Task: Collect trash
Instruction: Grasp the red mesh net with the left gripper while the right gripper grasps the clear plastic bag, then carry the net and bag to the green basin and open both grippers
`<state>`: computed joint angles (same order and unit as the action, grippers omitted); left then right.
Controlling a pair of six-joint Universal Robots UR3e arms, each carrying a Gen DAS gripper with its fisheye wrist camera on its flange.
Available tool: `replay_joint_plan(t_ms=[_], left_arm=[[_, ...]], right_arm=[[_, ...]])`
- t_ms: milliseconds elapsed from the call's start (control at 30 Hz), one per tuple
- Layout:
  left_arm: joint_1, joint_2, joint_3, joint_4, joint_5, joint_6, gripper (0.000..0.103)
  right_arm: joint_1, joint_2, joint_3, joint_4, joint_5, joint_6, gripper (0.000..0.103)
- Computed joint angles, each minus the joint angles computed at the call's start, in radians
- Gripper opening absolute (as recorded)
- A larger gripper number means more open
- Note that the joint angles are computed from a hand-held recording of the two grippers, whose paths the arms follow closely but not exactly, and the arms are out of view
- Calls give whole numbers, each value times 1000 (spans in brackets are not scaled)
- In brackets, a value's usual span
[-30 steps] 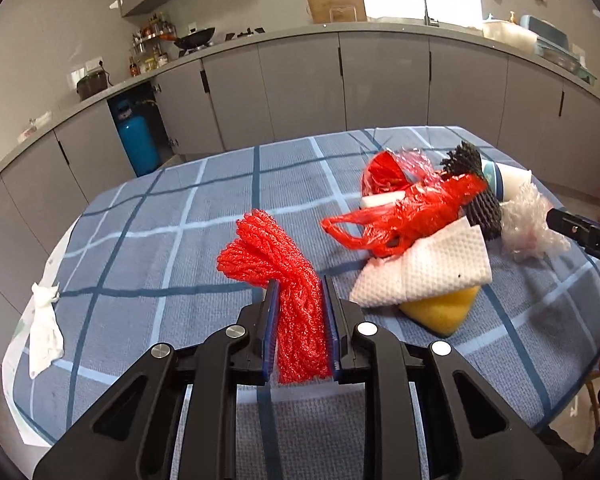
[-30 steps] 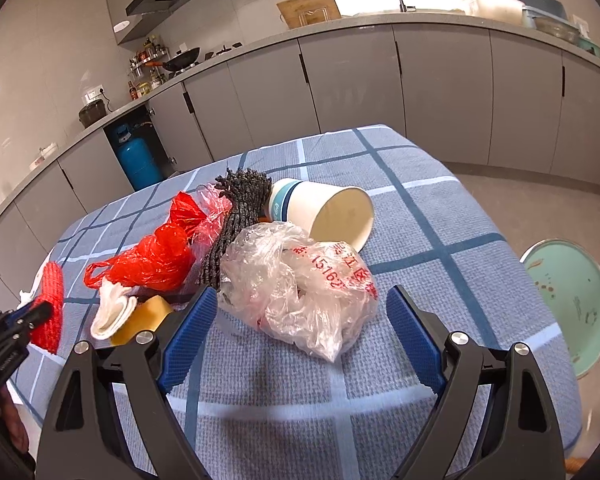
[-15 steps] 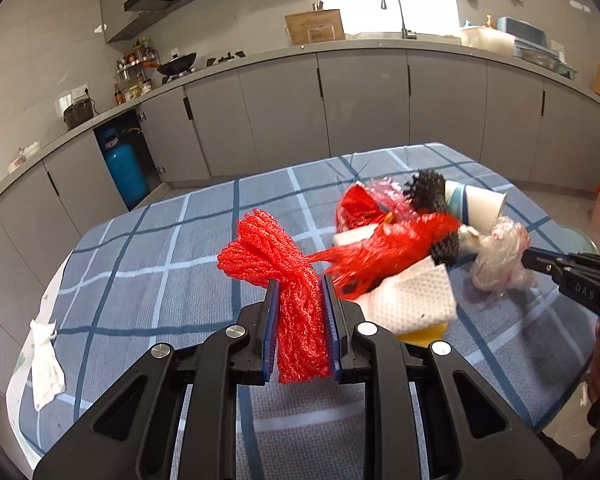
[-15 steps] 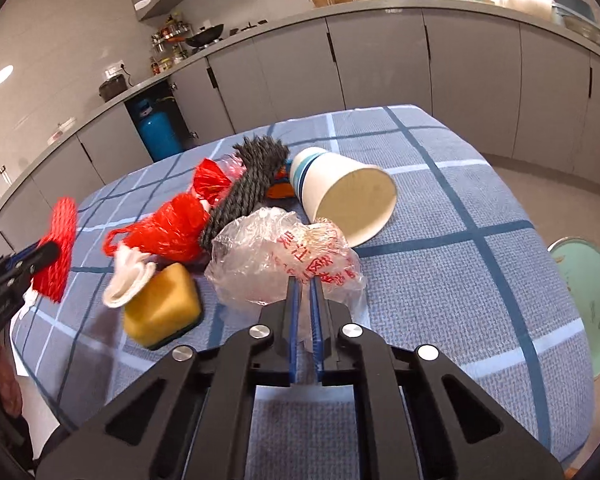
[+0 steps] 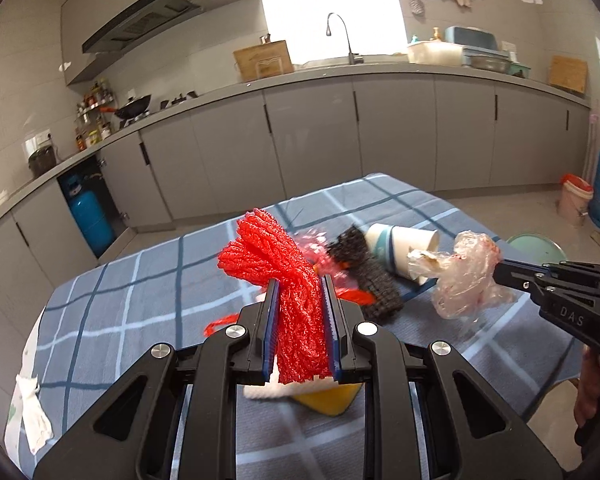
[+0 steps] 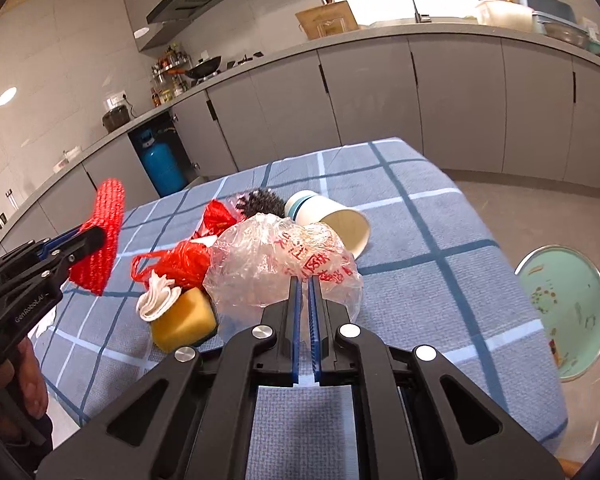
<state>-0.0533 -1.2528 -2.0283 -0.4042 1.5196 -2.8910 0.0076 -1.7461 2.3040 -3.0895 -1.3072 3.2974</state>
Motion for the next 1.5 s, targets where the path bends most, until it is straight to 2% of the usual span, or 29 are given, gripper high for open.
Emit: replay_joint_plan(t_ms=[333,900,1133,1500], left_arm=[[-154,-163,125,66,78,-17,21],[-383,-474,437,66,162,-37,21],[-435,-584,582,32,152,-61,21],[-508,-777,857,-39,55,-106,21]], right_arm=[[-97,-125,51,28,5,-21,6],[-455,-374,174,177,174,-111,6],[-628,-487,208,281,268,-180,6],[-978,-670,236,524,429,-353,6]])
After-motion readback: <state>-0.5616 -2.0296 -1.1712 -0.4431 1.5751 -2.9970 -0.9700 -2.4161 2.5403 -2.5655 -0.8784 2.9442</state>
